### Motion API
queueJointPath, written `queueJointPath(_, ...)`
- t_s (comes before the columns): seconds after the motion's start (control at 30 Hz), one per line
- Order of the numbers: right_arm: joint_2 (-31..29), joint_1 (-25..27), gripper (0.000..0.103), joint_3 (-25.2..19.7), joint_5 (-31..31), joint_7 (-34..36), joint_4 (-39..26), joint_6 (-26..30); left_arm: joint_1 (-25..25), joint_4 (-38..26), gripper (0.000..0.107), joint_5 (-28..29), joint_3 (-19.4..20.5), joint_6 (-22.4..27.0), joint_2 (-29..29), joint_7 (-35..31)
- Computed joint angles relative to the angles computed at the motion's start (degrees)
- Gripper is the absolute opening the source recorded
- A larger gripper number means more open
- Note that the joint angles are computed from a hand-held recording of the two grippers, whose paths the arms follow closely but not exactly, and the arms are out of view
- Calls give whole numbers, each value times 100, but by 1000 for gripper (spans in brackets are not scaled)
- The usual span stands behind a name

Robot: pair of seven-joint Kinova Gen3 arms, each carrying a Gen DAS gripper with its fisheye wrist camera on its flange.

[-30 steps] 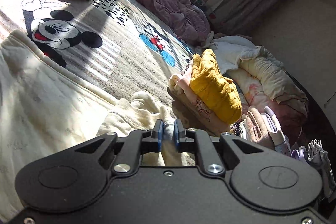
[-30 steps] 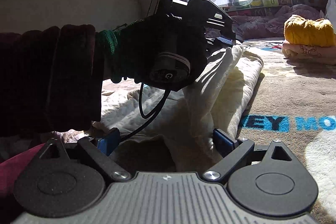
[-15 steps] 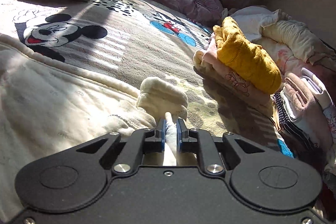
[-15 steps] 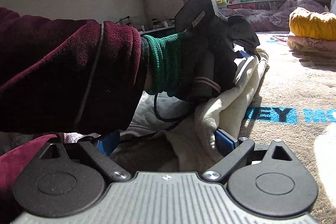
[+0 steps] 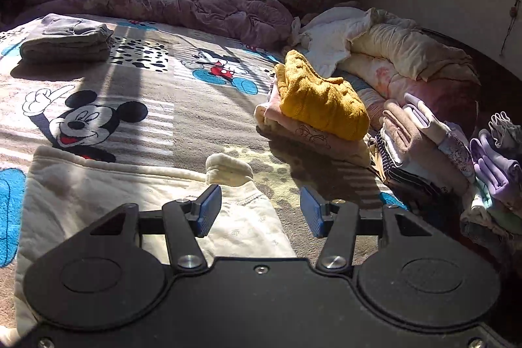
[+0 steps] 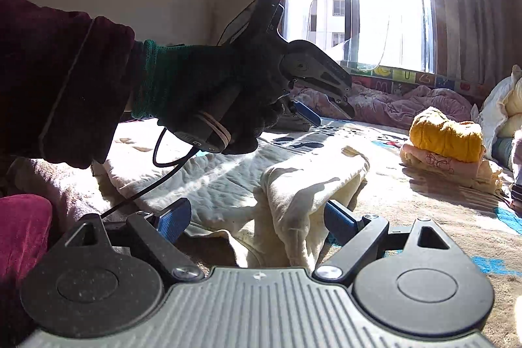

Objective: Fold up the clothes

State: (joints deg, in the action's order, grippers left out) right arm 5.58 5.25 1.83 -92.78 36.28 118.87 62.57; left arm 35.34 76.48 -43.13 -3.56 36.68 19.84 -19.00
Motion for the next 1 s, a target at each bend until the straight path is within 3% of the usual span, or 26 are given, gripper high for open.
queueJointPath(0.1,53,-230,88,-145,-35,281,-117,-357,-4,-10,42,18,192,235,69,-642)
queueJointPath(0.23,212,-496,88,-275,454,-463,-480,-895,-13,-216,42,17,309,420,330,-1100)
queueJointPath(0.33,344,-507,90,-324,801,-918,-565,-1096,104,-730,44,389,74,996,803,-1467)
queueJointPath(0.47,425,-474,95,-404,1018,-1093,-577,-1253,270,-628,47,202,-143,955,943,-1117)
queueJointPath(0.57,528,-423,98,-449,1208,-1449,-666,-1251,-27,-815,48,-57,373,1262,1025,-1133)
queueJointPath(0.67,362,-412,95,-543,1038,-1071,-474,-1466,-201,-658,48,-254,652,1227,850,-726)
queueJointPath(0.9,-125,-289,92,-271,1037,-917,-173,-1148,1449,469,49,-772,-877,761,-14,905)
queueJointPath(1.0,-265,-322,92,-208,1150,-1034,-120,-1139,1818,990,48,-1382,-839,466,-273,1385)
